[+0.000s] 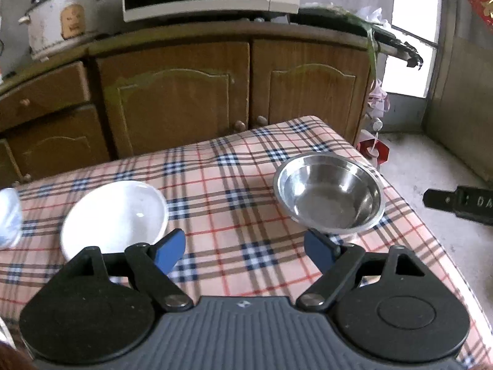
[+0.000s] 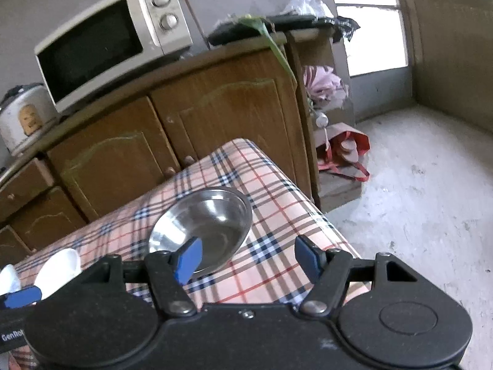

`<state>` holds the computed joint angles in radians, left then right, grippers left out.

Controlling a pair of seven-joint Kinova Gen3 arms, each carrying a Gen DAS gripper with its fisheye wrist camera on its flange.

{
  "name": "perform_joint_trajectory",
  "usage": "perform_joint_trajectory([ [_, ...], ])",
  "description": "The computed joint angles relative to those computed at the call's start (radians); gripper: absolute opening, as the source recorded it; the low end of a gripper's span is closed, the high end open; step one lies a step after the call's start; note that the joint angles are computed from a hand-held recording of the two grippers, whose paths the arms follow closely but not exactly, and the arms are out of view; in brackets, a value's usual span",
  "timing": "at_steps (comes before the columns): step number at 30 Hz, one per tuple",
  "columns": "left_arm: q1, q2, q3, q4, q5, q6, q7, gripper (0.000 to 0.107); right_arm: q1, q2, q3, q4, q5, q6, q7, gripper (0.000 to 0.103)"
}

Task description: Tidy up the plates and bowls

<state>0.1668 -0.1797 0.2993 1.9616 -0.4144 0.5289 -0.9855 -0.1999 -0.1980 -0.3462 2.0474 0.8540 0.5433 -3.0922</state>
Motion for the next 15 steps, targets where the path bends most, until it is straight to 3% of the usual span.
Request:
perform_joint_trajectory([
  [3,0.005,0.060,0.002,-0.030,-0.013,-0.014,0.013,0.087,0.011,0.050,0.021,-0.007,0.042,-0.045,-0.014,0.080],
  [7,0.046,0.128,-0.044,-0.065,0.002,-0.033,-0.004,0.087,-0.012,0.114,0.083,-0.030,0.046,-0.096,0.023,0.079],
  [15,0.147,0.263,-0.125,-0.149,-0.100,-0.022,0.107,0.086,-0.071,0.209,0.193,-0.056,0.051,-0.154,0.043,0.079],
])
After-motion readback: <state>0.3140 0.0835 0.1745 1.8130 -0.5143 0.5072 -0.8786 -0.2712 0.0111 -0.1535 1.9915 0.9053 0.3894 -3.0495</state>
